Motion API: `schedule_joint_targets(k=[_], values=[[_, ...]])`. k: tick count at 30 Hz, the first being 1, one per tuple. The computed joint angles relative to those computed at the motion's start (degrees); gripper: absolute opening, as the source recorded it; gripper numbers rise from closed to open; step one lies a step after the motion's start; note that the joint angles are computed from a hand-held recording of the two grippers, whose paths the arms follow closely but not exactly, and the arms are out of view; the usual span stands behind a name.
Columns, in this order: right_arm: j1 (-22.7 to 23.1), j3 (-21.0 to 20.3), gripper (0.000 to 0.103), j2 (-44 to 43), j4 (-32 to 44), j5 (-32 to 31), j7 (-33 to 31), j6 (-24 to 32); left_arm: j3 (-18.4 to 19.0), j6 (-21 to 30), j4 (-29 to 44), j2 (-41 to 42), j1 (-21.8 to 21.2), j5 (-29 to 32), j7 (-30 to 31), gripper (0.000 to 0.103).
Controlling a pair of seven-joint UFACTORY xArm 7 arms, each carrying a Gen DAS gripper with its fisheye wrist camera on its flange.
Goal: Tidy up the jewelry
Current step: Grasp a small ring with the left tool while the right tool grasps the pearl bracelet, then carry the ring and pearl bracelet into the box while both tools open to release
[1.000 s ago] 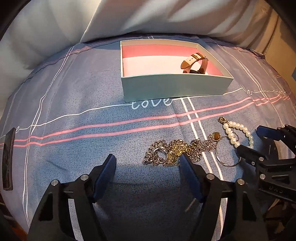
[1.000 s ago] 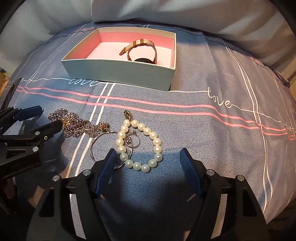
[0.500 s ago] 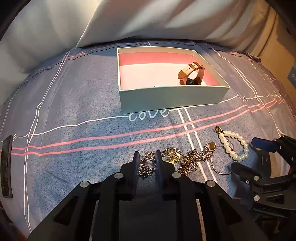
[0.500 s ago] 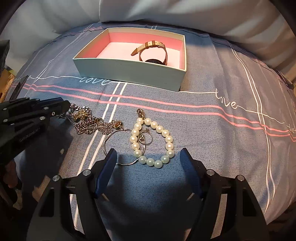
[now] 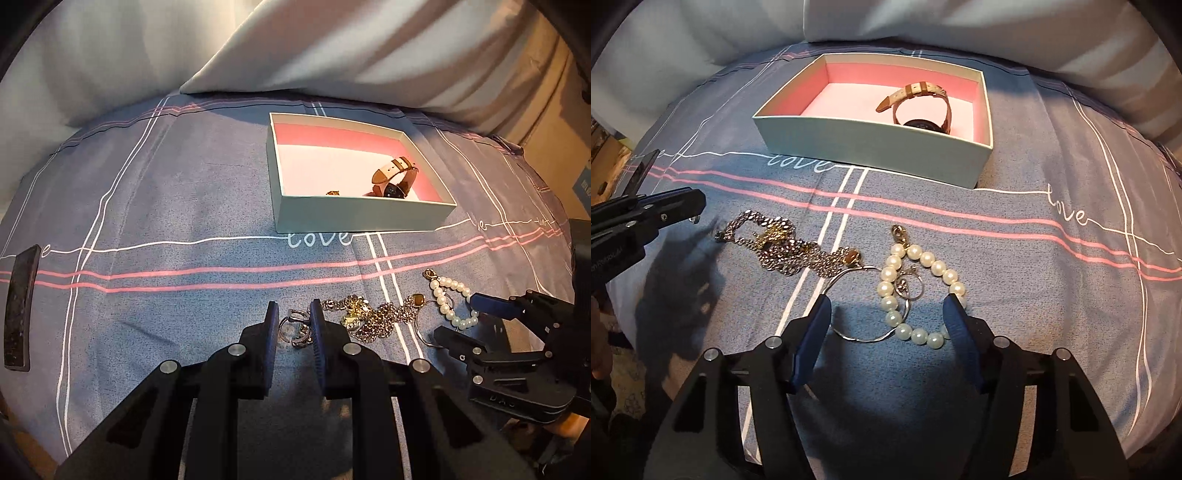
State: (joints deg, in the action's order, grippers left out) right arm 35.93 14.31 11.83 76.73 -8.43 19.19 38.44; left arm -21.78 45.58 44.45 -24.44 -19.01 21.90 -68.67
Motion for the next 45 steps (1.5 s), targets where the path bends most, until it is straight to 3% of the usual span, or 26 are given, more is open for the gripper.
schedule_joint_targets(k=[1,4,13,15,17,20,25,39,45], values=[[-0.1,0.3,0.049,-0.3,-0.5,0.8,-0.3,-0.4,-0.1,-0.1,0.0,0.3,-0.3,-0.2,0.0,0.017],[-0.3,1.2,0.048,-0.2,-0.8,3.4,-2.5,-1.0,-0.4,-0.4,0.5,1.9,-1.1,-0.8,0.3,0.017],[2.4,0.5,0.044,3.1,2.4,-0.9,-3.6,0.8,0.3,-1.6,1.2,3.9,-2.5,-0.6,0.4,0.017],[1.7,0.9,0.040,3.0,2.3,1.2,-5.1,0.6,0.3,-1.5,1.4,4.1,-2.7,-0.6,0.4,0.017],[1.0,1.0,0.026,3.3,2.9,3.2,-6.4,1.2,0.4,-1.6,1.5,4.2,-2.9,-0.7,0.5,0.017],[-0.7,1.4,0.018,2.9,2.8,7.8,-8.8,2.1,0.4,-1.6,1.8,4.4,-3.1,-0.6,0.8,0.017],[0.5,0.7,0.015,3.0,2.8,5.6,-8.4,2.0,0.4,-1.7,1.9,4.6,-3.3,-0.5,0.6,0.017],[-1.5,1.5,0.010,-2.0,-1.4,10.4,-10.3,-2.4,0.5,-1.6,2.6,5.0,-3.5,-0.3,1.0,0.017],[-1.2,0.8,0.010,-2.4,1.6,6.9,-7.7,-1.8,0.5,-0.1,5.9,6.7,-3.1,0.7,1.7,0.017]])
